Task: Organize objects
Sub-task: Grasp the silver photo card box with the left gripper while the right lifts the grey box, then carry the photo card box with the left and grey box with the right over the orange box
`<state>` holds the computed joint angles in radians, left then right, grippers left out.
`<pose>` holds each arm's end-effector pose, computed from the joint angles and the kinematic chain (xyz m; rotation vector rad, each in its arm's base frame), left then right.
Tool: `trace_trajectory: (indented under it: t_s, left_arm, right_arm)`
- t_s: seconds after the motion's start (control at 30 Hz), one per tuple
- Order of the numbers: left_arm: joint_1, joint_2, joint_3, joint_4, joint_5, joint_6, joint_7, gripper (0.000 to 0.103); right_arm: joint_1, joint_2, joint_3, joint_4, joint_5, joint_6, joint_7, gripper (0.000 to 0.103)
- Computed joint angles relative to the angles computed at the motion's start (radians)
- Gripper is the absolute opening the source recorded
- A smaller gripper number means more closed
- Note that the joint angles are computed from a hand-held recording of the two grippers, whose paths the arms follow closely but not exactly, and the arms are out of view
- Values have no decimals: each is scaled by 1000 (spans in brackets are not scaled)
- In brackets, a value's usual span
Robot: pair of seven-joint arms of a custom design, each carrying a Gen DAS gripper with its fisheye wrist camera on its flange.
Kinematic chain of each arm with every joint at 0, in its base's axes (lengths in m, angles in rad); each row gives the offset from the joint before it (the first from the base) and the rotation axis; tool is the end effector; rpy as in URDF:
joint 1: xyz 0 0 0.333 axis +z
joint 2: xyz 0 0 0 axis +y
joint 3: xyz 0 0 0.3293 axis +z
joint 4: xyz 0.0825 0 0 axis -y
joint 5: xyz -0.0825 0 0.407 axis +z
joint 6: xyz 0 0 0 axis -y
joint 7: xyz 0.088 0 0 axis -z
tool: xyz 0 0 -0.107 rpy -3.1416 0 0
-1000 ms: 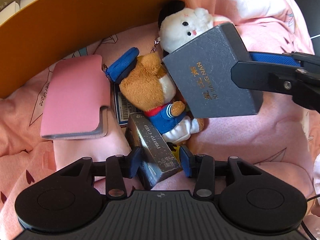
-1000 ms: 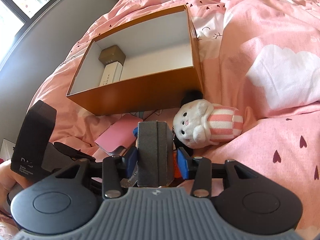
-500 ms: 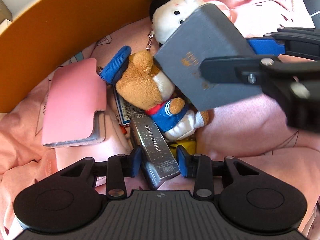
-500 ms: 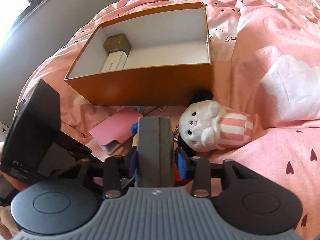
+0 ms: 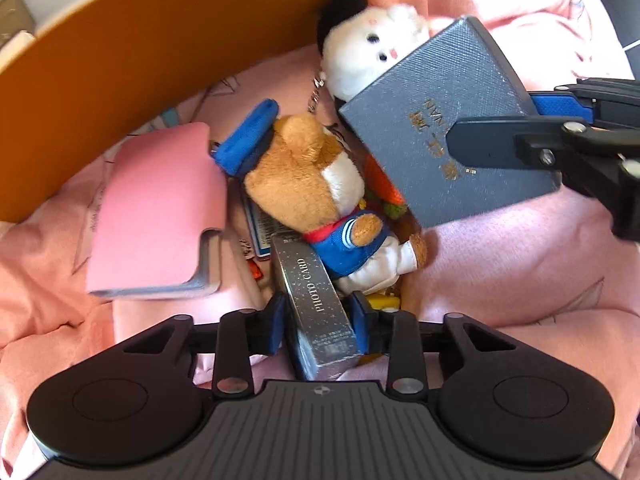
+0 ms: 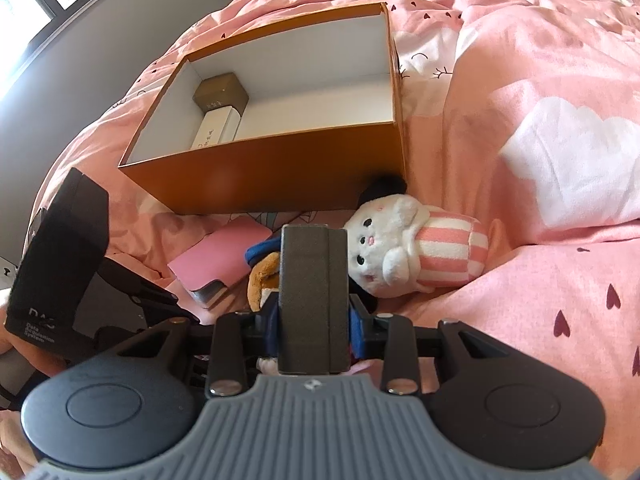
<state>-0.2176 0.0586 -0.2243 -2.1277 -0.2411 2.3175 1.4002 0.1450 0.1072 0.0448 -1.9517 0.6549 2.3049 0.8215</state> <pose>0.5256 -0.2525 0.3961 1.9984 -2.2482 0.3152 0.6153 0.1302 0.4551 -2.2297 1.2480 0.0731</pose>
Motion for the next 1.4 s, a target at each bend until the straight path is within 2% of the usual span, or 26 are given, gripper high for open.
trace_trajectory:
  t_s: [0.1,0.2,0.23,0.27,0.37,0.47,0.53,0.67,0.8,0.93,1.07,1.13,1.23,1.27,1.4]
  left_arm:
    - [6,-79,7,-78,-58,52,-3,26]
    - [4,-165,16,-161,-104,126,-14,25]
    - [-13,-195,34,-186,-101,147,-34,25]
    - [0,-190,18,-176,-104,177,-54,25]
    - [13,-239,43,-197,-102,234,-83,25]
    - [29,-211,42,-145,-61,318,-154,25]
    - [38,-237,53,-164,-51,385,-161,25]
    - [76,-236,32,-172,77,527,-281,25]
    - [98,-208,45,-165,115,640,-345,25]
    - [171,-171,24,-126,269,679,-498,25]
    - [206,-105,33,-86,409,711,-630,25]
    - [190,-71,56,-66,356,724,-594,25]
    - [176,-21,55,-35,68,715,-340,25]
    - [178,-8,50,-25,0,702,-291,25]
    - [173,43,66,2,-6,659,-314,25]
  right_arm:
    - [-3,-6,0,4,18,2,-18,36]
    - [-6,-3,0,26,42,-18,-31,36]
    - [-7,-1,1,34,50,-23,-35,36]
    - [-7,0,1,41,56,-28,-40,36]
    - [-6,-1,5,56,78,-37,-55,36]
    - [-5,-2,9,70,118,-41,-80,36]
    - [-3,-3,11,81,151,-40,-100,36]
    - [5,-2,17,110,207,-7,-133,36]
    - [16,23,27,165,235,27,-127,36]
    - [30,73,47,230,250,83,-105,36]
    - [44,159,72,321,219,129,-58,36]
    - [51,203,86,361,191,164,-36,36]
    - [60,267,104,416,129,197,6,36]
    - [68,291,101,438,89,200,40,36]
    - [75,368,106,508,-27,178,144,36]
